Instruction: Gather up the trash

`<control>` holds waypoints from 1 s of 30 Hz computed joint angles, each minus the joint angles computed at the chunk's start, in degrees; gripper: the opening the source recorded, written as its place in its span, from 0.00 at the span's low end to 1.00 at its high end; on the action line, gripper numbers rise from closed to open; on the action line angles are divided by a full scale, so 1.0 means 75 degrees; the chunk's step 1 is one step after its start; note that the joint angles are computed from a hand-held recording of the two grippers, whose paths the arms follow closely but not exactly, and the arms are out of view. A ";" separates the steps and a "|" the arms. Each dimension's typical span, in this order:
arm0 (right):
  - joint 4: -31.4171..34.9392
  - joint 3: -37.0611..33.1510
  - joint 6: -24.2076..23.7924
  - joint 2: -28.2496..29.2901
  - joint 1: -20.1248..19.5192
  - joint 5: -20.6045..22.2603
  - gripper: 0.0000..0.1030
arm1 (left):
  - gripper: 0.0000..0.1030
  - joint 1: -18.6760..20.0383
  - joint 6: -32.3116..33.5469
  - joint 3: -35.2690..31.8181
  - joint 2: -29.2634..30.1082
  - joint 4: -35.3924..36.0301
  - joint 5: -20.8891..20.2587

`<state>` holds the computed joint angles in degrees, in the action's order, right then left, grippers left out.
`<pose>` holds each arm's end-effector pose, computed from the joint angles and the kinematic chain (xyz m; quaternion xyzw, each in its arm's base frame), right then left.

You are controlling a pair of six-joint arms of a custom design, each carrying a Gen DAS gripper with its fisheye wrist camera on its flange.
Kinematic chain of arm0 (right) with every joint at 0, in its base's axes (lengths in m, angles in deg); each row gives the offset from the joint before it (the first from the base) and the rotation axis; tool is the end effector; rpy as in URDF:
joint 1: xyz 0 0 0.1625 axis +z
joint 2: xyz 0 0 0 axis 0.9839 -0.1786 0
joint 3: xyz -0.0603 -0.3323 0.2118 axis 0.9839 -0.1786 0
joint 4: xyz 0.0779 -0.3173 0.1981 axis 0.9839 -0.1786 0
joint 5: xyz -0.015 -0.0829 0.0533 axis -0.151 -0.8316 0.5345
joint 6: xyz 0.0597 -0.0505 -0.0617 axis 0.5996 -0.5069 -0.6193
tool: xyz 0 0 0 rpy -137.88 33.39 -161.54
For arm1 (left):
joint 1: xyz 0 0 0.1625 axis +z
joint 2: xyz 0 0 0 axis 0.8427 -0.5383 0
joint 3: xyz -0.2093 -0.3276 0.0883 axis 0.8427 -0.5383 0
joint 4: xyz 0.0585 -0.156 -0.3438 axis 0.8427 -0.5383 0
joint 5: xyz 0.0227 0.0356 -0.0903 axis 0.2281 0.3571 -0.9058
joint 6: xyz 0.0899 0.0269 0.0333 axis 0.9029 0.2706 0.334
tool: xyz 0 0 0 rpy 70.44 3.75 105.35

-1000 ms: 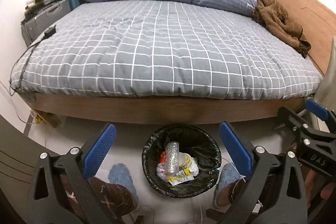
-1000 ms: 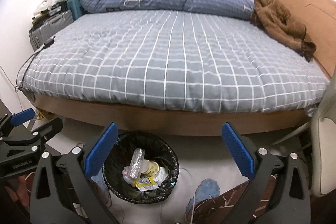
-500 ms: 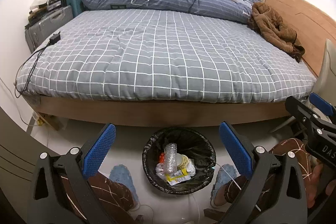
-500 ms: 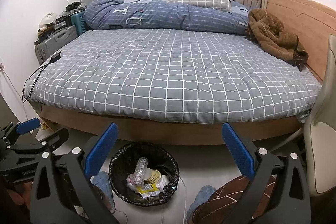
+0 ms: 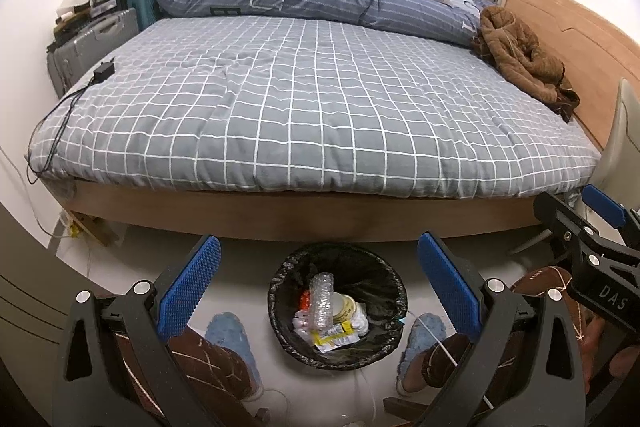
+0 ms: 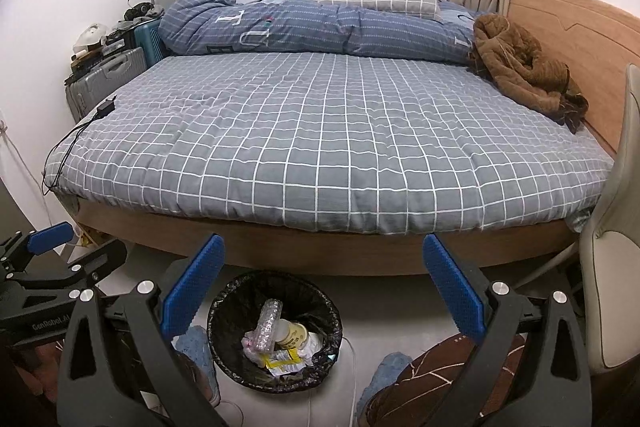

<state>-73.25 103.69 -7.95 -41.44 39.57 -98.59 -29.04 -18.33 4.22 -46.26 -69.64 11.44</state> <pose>0.3078 -0.4445 0.4006 0.1178 -0.8313 0.3926 0.3754 -0.4330 -0.4714 0.2455 0.1950 0.8870 -0.3027 0.2892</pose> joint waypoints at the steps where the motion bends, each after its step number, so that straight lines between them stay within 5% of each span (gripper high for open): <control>1: 0.0005 0.0008 0.0002 0.0000 -0.0002 0.0006 0.93 | 0.94 -0.0008 0.0025 0.0009 -0.0004 -0.0032 0.0023; 30: 0.0140 0.0027 0.0124 0.0020 -0.0030 0.0049 0.93 | 0.94 0.0003 -0.0010 -0.0090 0.0055 0.0153 0.0255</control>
